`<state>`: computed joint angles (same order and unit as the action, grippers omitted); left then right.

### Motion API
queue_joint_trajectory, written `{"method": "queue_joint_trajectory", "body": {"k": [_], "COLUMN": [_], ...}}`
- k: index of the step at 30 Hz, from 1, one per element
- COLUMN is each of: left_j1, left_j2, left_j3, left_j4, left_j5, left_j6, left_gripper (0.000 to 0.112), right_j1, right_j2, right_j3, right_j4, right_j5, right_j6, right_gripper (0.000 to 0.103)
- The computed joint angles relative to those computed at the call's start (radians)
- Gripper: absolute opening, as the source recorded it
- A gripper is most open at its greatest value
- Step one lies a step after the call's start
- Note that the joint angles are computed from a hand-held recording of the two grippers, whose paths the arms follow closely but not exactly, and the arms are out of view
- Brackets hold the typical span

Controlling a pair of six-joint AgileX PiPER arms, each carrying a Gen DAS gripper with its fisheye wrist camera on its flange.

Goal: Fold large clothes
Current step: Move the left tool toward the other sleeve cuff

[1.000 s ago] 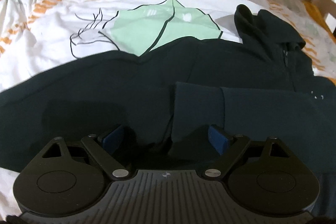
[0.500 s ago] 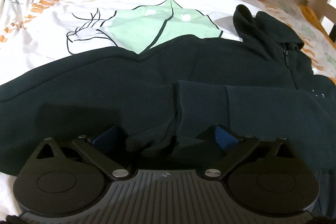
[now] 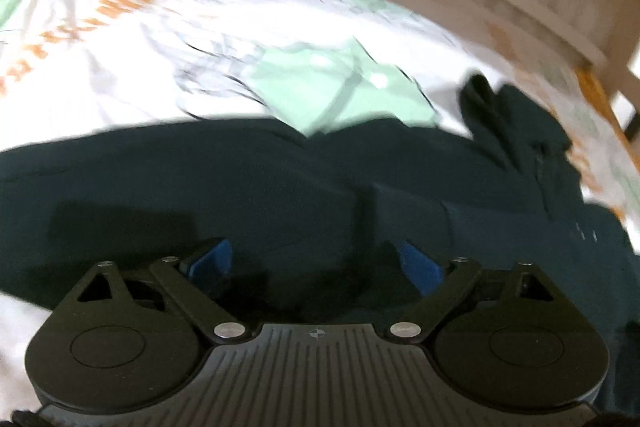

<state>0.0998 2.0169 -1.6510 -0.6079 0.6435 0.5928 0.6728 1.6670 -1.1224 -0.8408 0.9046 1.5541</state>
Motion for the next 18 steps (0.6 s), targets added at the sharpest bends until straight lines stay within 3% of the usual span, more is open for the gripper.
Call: {"method": "queue_joint_trajectory", "body": {"k": [5, 10, 18], "left_j1": [0.101, 0.197, 0.316], "left_j2": [0.016, 0.043, 0.1], "left_j3": [-0.138, -0.23, -0.28], "left_j4": [0.081, 0.223, 0.197], "left_j5": [0.097, 0.107, 0.244], "left_j6": [-0.167, -0.274, -0.355], "left_gripper": [0.092, 0.092, 0.092], "right_j1": [0.033, 0.11, 0.148], "right_j2": [0.006, 0.012, 0.028], "right_j3": [-0.004, -0.012, -0.009], "right_j4": [-0.054, -0.182, -0.258], "right_j5": [0.018, 0.054, 0.056], "right_j6": [0.048, 0.125, 0.215], "right_gripper": [0.075, 0.075, 0.076]}}
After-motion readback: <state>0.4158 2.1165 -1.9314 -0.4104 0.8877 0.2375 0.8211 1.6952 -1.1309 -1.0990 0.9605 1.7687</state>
